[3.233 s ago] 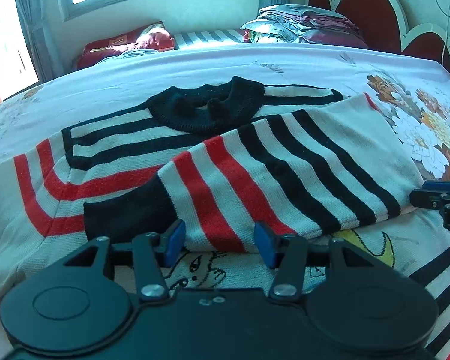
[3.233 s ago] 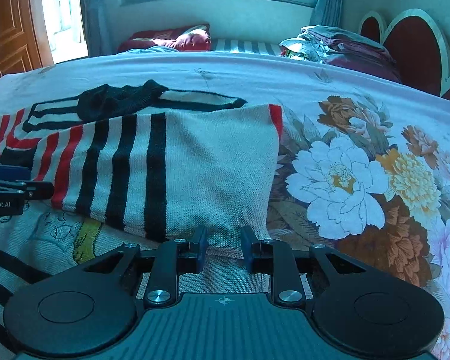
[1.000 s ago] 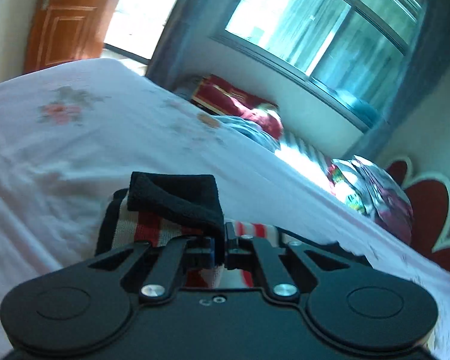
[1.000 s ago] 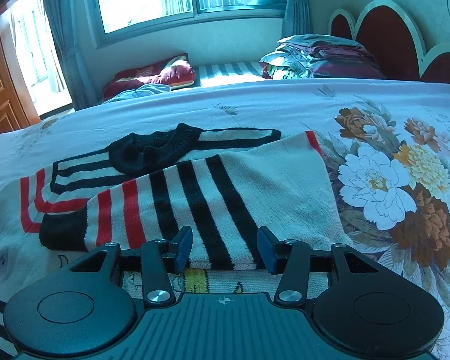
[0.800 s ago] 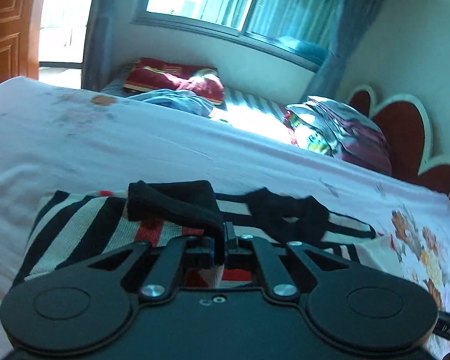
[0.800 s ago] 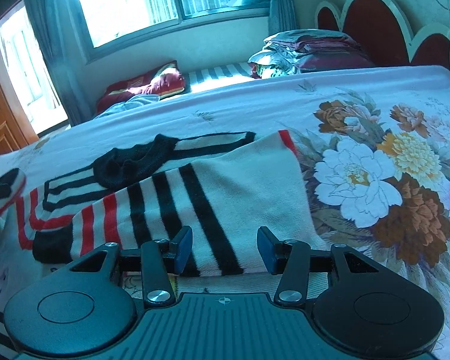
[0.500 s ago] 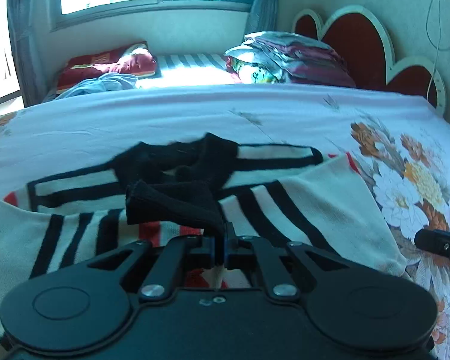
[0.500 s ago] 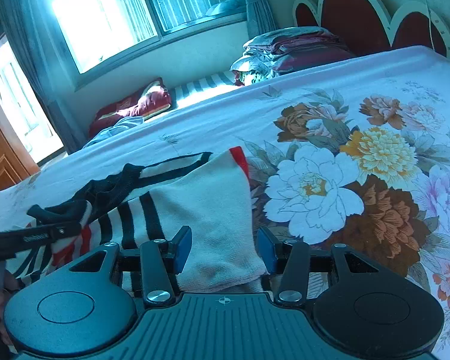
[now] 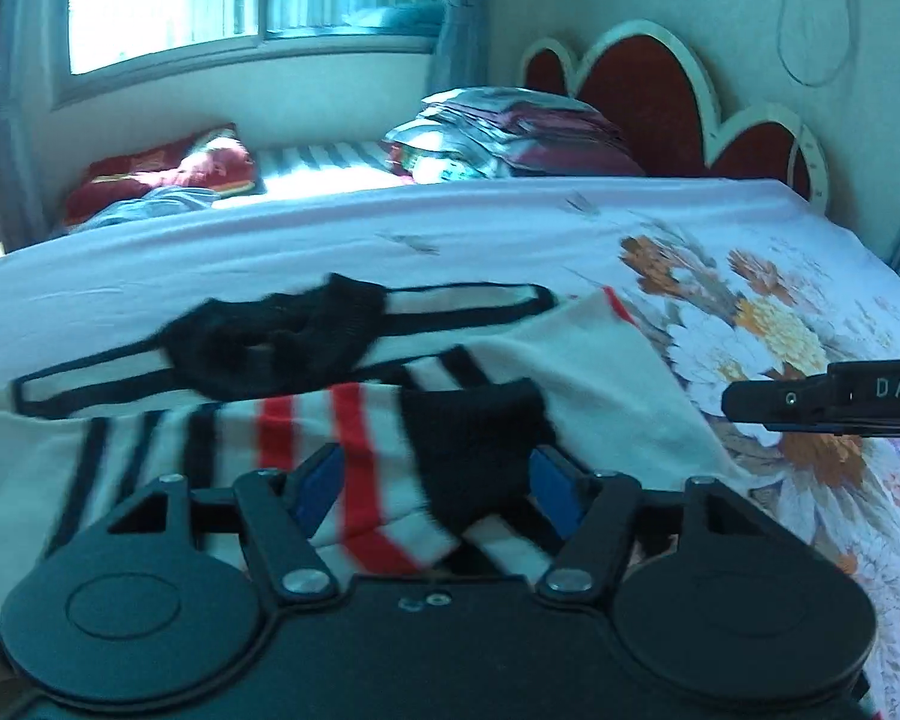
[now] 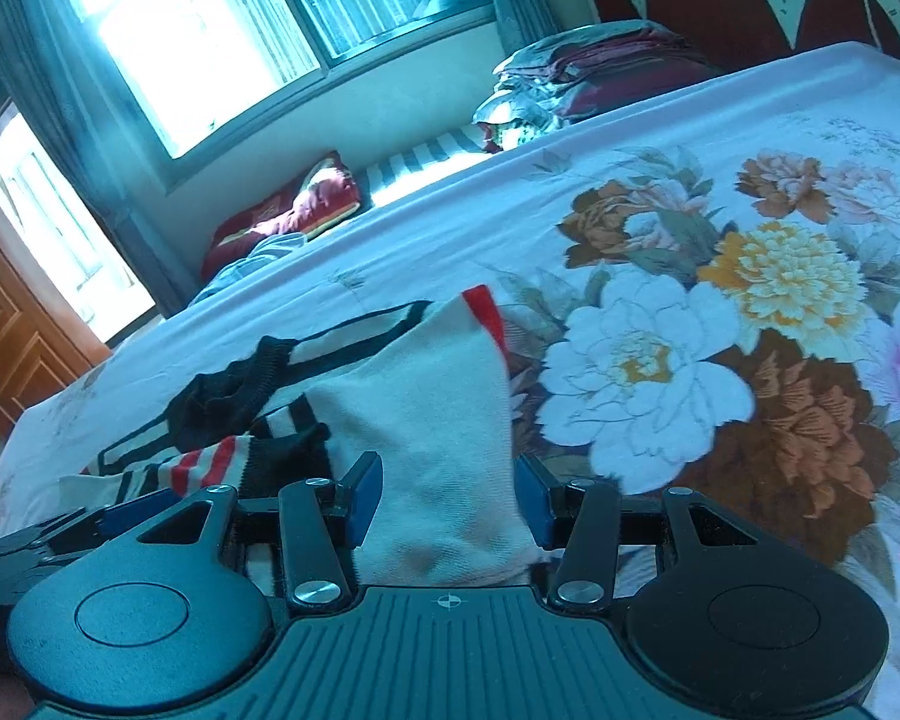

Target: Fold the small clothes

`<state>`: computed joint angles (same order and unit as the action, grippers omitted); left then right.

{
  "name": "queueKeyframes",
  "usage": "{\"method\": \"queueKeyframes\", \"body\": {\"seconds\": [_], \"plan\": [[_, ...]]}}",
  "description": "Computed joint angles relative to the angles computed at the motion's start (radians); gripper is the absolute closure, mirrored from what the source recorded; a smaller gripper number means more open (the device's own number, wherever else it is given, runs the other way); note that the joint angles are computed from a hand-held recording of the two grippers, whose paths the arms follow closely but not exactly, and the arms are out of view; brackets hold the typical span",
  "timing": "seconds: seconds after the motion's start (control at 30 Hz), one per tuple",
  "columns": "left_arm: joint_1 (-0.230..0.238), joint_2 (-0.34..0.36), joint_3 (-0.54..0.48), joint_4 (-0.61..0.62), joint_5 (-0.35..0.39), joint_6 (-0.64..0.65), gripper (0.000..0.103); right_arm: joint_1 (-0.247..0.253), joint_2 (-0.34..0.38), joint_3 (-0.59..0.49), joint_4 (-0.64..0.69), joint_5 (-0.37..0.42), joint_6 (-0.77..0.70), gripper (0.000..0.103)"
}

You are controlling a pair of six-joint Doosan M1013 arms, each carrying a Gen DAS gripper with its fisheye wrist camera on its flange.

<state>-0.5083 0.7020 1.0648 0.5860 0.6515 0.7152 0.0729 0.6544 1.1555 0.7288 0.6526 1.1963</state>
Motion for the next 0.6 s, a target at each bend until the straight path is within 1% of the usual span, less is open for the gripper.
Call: {"method": "queueKeyframes", "body": {"seconds": [0.03, 0.1, 0.17, 0.2, 0.23, 0.3, 0.33, 0.37, 0.4, 0.43, 0.5, 0.53, 0.6], "plan": [[0.005, -0.032, 0.047, 0.056, 0.004, -0.061, 0.033, 0.004, 0.009, -0.012, 0.019, 0.017, -0.017, 0.054], [0.016, -0.096, 0.141, 0.137, 0.015, -0.146, 0.031, 0.016, 0.03, -0.037, 0.046, 0.045, -0.049, 0.054], [0.027, -0.165, 0.246, 0.208, 0.001, -0.217, 0.025, 0.03, 0.053, -0.066, 0.039, 0.064, -0.059, 0.054], [0.033, -0.193, 0.286, 0.222, 0.01, -0.244, 0.025, 0.037, 0.063, -0.081, 0.028, 0.07, -0.06, 0.054], [0.038, -0.215, 0.319, 0.224, 0.022, -0.267, 0.027, 0.043, 0.073, -0.095, 0.015, 0.077, -0.057, 0.054], [0.055, -0.25, 0.37, 0.2, 0.034, -0.329, 0.041, 0.053, 0.102, -0.14, -0.011, 0.116, -0.037, 0.054], [0.07, -0.263, 0.391, 0.147, 0.005, -0.338, 0.055, 0.057, 0.11, -0.153, -0.017, 0.127, -0.038, 0.054], [0.082, -0.271, 0.405, 0.105, -0.023, -0.342, 0.063, 0.062, 0.119, -0.166, -0.026, 0.138, -0.041, 0.054], [0.085, -0.271, 0.408, 0.093, -0.033, -0.338, 0.064, 0.068, 0.125, -0.175, -0.046, 0.143, -0.037, 0.054], [0.08, -0.258, 0.392, 0.099, 0.01, -0.304, 0.064, 0.073, 0.127, -0.18, -0.067, 0.145, -0.036, 0.054], [0.064, -0.211, 0.33, 0.128, 0.164, -0.237, 0.074, 0.084, 0.128, -0.184, -0.104, 0.137, -0.049, 0.054], [0.065, -0.2, 0.318, 0.127, 0.186, -0.234, 0.074, 0.086, 0.127, -0.184, -0.111, 0.138, -0.054, 0.054], [0.075, -0.201, 0.328, 0.134, 0.161, -0.278, 0.071, 0.091, 0.127, -0.186, -0.125, 0.145, -0.057, 0.054]]}}
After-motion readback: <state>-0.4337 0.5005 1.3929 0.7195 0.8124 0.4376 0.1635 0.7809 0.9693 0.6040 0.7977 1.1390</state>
